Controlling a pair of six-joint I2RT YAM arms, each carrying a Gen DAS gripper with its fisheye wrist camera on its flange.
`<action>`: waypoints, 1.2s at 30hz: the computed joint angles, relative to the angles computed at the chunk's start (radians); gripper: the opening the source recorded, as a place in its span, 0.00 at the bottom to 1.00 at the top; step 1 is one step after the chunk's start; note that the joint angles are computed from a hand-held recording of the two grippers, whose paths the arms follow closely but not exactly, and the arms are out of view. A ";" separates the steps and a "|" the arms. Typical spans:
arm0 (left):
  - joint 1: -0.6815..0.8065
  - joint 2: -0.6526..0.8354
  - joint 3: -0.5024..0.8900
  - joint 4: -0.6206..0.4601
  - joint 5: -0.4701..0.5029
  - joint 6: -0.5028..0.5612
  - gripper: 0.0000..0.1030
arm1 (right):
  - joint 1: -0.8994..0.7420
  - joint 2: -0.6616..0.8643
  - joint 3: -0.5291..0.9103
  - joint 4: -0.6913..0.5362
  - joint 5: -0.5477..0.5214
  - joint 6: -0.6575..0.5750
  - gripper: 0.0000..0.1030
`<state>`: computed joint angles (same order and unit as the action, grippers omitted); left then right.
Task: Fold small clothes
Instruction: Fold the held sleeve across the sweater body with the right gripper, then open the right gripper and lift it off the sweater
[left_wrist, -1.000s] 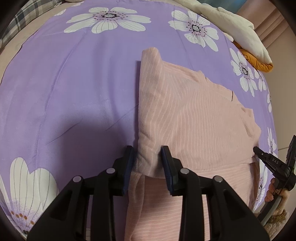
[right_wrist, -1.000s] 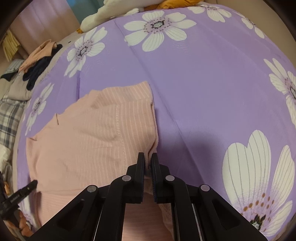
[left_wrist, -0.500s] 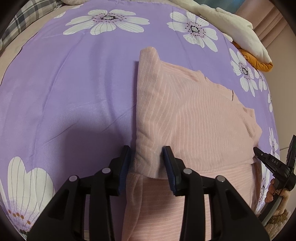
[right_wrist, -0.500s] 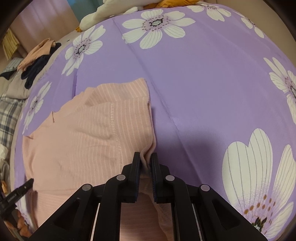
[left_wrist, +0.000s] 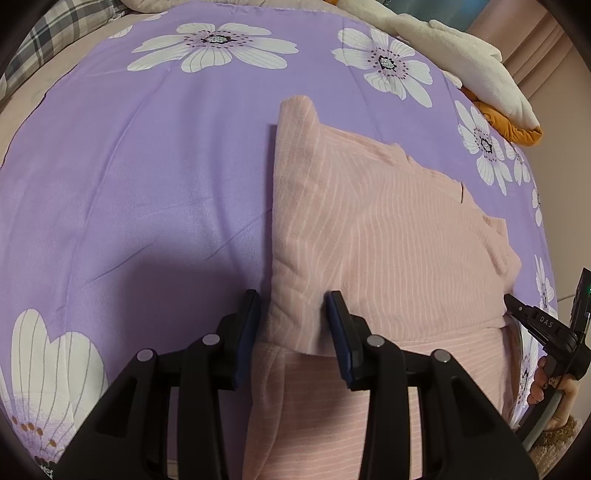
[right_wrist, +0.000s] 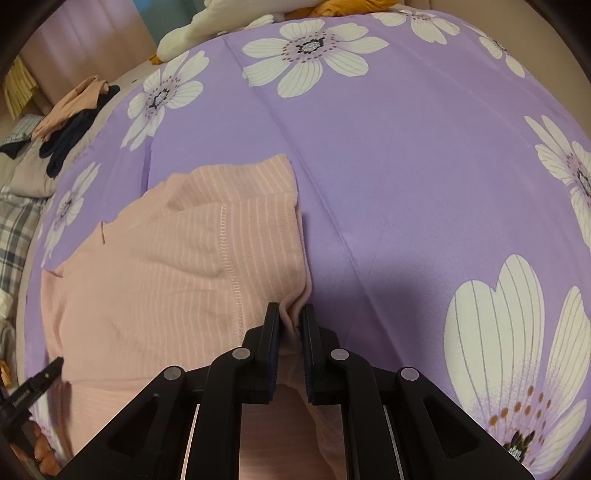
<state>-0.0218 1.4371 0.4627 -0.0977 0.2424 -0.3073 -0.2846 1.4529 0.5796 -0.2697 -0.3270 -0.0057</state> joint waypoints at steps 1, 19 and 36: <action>-0.002 -0.002 -0.002 0.003 -0.002 -0.003 0.37 | 0.000 0.001 0.000 0.001 -0.001 0.001 0.07; 0.001 -0.005 -0.011 0.016 0.007 -0.029 0.38 | -0.001 0.006 0.000 0.006 0.002 0.006 0.11; -0.079 -0.285 -0.051 -0.242 -0.063 -0.072 0.46 | -0.028 -0.152 -0.026 -0.094 0.024 -0.057 0.57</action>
